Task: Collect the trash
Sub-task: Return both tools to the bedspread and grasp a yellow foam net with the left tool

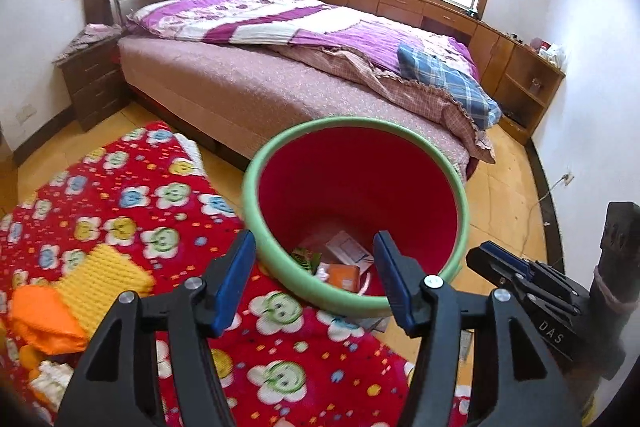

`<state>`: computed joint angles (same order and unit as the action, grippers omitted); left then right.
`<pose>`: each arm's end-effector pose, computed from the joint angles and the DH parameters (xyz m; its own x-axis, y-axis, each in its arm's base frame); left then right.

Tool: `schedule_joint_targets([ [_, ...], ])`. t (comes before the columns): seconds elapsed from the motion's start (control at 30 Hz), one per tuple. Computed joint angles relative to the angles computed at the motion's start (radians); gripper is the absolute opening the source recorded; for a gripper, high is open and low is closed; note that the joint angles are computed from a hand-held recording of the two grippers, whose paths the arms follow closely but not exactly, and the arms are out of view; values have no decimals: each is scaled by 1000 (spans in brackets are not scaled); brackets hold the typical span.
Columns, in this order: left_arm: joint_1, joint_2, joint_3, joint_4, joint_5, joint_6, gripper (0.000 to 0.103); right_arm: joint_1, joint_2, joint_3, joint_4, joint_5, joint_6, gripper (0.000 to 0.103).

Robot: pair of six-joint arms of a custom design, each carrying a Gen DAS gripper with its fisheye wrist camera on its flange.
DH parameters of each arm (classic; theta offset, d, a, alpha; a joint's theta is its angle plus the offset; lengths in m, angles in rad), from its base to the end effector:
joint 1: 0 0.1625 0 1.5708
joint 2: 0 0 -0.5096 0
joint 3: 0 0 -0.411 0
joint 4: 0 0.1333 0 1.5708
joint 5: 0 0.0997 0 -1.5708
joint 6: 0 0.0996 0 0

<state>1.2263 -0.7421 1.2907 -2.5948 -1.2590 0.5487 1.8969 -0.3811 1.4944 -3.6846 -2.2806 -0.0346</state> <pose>-0.1356 -0.8632 0.2539 -0.6482 0.5980 -0.4714 0.7482 0.6153 -0.2482 0.3121 -0.7094 0.0264 -0.8877 0.2588 0.3807 -0.2038 0.5207 -0.8291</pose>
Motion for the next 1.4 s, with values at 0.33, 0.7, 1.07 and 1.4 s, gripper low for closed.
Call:
schedule_joint_targets([
  [0.33,11,-103,95,-59,27,1,61,45,14,-5,15,43,-21,38],
  [0.7,46,-212,203,-85,83,-63,61,92,28,-12,119,32,-1,40],
  [1.07,94,-274,282,-25,160,-181,61,104,22,25,196,26,66,42],
  [1.4,117,-305,337,-10,196,-209,61,125,33,12,211,42,53,42],
])
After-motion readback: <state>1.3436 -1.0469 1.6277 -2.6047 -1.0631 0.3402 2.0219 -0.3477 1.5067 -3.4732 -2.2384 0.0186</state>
